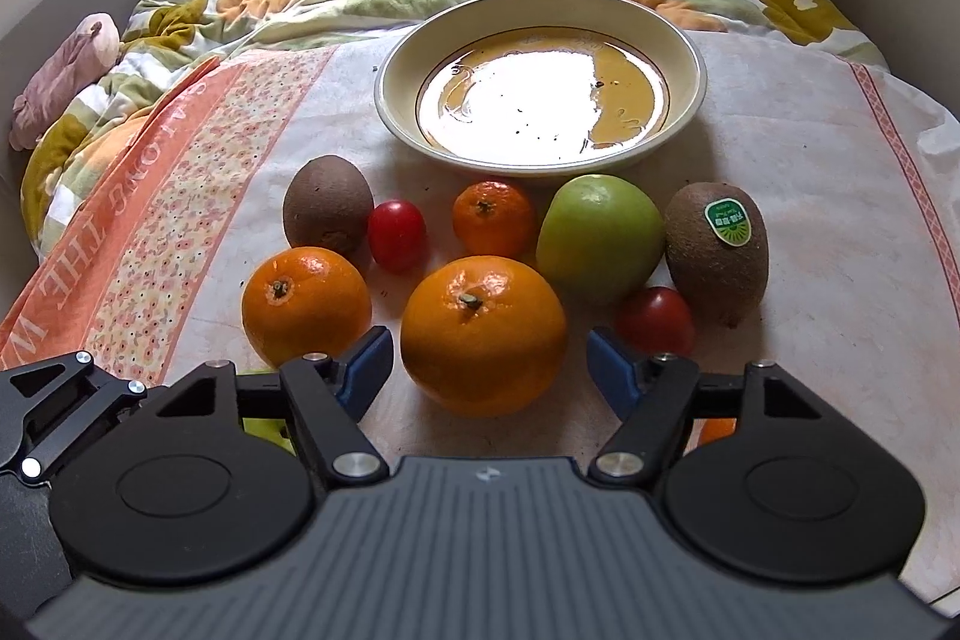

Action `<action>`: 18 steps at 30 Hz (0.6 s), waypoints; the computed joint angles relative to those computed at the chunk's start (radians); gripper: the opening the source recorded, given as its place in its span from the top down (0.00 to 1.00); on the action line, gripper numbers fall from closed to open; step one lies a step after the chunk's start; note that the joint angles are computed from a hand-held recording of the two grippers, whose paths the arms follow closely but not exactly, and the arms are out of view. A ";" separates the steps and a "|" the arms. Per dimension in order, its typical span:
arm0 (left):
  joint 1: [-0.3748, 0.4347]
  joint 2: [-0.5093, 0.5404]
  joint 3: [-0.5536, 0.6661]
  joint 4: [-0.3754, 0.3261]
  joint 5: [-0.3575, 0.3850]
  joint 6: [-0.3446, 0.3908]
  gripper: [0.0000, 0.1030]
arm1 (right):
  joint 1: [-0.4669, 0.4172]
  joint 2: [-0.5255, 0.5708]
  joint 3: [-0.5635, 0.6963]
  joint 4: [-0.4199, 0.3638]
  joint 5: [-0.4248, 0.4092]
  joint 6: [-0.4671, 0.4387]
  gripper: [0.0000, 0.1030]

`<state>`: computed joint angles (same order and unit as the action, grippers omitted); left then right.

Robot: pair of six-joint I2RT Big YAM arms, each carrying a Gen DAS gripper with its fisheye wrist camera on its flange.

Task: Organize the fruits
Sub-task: 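Grasp the green apple with the left tool while the right tool grasps a large orange, then carry the green apple into the duck bowl and open the left tool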

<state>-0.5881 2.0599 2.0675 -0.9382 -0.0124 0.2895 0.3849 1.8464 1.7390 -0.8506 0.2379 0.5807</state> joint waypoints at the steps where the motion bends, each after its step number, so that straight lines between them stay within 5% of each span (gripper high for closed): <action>1: 0.000 -0.005 -0.008 0.004 0.000 -0.002 0.41 | 0.000 0.002 0.001 0.002 0.000 0.000 0.17; 18: 0.019 -0.054 -0.074 0.025 0.001 -0.056 0.41 | -0.001 0.020 0.018 0.006 0.009 -0.002 0.24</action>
<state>-0.5694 2.0061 1.9931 -0.9137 -0.0113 0.2333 0.3843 1.8661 1.7568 -0.8450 0.2464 0.5787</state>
